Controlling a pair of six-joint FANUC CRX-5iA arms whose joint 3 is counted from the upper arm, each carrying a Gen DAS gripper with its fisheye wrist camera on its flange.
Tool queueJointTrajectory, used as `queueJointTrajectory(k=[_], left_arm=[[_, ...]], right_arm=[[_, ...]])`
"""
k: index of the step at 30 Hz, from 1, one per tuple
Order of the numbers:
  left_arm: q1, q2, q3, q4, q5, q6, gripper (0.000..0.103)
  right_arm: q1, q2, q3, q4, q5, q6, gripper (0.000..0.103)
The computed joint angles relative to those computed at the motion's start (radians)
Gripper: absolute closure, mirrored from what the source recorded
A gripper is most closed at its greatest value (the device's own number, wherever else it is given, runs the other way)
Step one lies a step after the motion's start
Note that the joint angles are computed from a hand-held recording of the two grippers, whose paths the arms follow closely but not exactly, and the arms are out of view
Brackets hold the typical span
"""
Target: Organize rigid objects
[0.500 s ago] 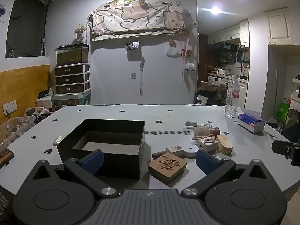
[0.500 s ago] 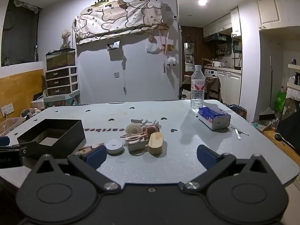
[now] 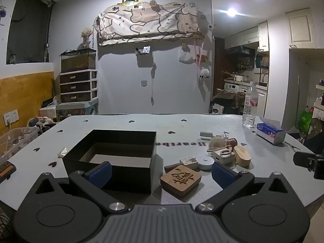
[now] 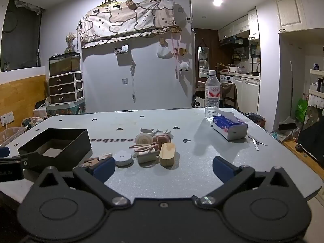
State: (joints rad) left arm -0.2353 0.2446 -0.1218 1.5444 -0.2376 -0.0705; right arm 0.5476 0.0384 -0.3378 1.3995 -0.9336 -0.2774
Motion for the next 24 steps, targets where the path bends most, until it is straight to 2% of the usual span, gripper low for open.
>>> queueJointTrajectory(k=[24], left_arm=[[-0.013, -0.002, -0.006, 0.044, 0.013, -0.040, 0.000]], right_arm=[[0.002, -0.009, -0.003, -0.003, -0.005, 0.011, 0.000]])
